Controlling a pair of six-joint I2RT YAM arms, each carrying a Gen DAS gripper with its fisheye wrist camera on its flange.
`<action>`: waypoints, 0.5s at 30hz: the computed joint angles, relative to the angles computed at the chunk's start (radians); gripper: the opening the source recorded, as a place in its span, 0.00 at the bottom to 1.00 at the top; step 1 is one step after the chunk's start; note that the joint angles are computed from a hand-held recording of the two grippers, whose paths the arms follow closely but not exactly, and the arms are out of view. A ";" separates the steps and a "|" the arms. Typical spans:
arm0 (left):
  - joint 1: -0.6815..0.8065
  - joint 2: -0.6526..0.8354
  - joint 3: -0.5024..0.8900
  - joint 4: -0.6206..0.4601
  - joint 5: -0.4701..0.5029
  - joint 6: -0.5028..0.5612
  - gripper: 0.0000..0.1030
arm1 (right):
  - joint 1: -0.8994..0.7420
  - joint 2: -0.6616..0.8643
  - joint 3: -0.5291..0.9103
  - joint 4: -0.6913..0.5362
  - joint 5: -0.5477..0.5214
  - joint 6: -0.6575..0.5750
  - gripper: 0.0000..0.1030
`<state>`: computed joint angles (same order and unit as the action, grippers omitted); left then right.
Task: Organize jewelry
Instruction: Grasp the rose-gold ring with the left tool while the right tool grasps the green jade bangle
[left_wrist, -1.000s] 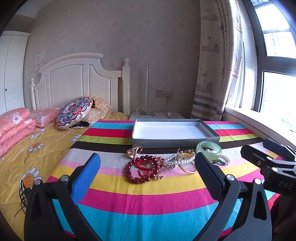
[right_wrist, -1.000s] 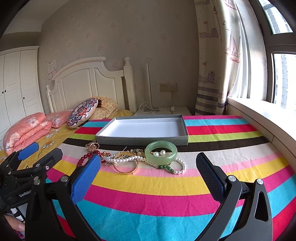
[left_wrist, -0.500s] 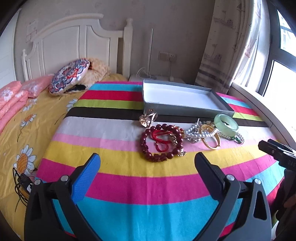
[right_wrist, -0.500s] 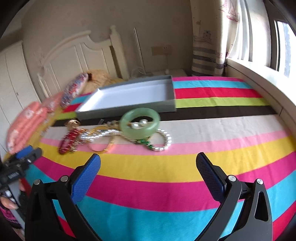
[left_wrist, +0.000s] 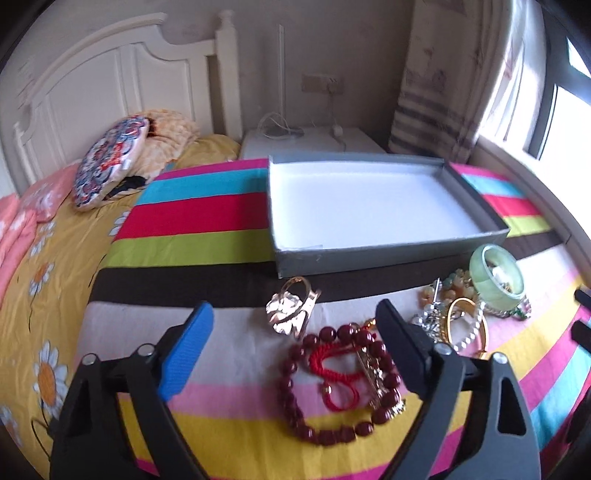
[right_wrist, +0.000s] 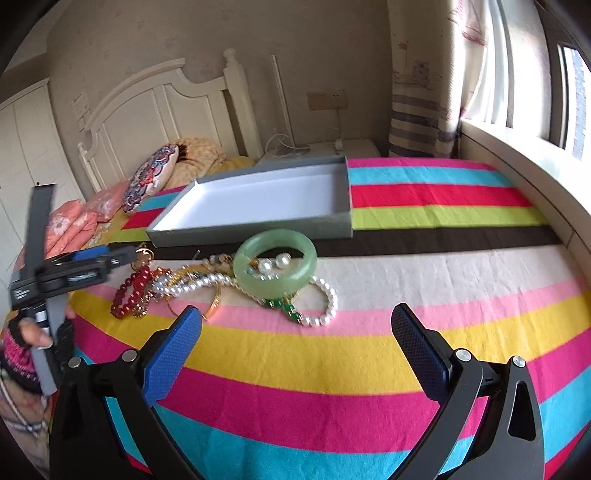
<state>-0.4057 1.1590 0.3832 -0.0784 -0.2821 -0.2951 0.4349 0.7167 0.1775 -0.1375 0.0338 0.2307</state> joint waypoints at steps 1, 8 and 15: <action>0.009 0.037 0.010 0.018 0.006 0.014 0.82 | 0.002 0.033 0.016 0.019 -0.001 -0.016 0.96; 0.170 0.124 0.015 0.098 0.219 0.035 0.16 | -0.009 0.402 0.145 0.182 -0.053 -0.067 0.93; 0.199 -0.074 -0.070 0.073 0.258 0.020 0.04 | 0.049 0.660 0.276 0.218 0.016 -0.078 0.85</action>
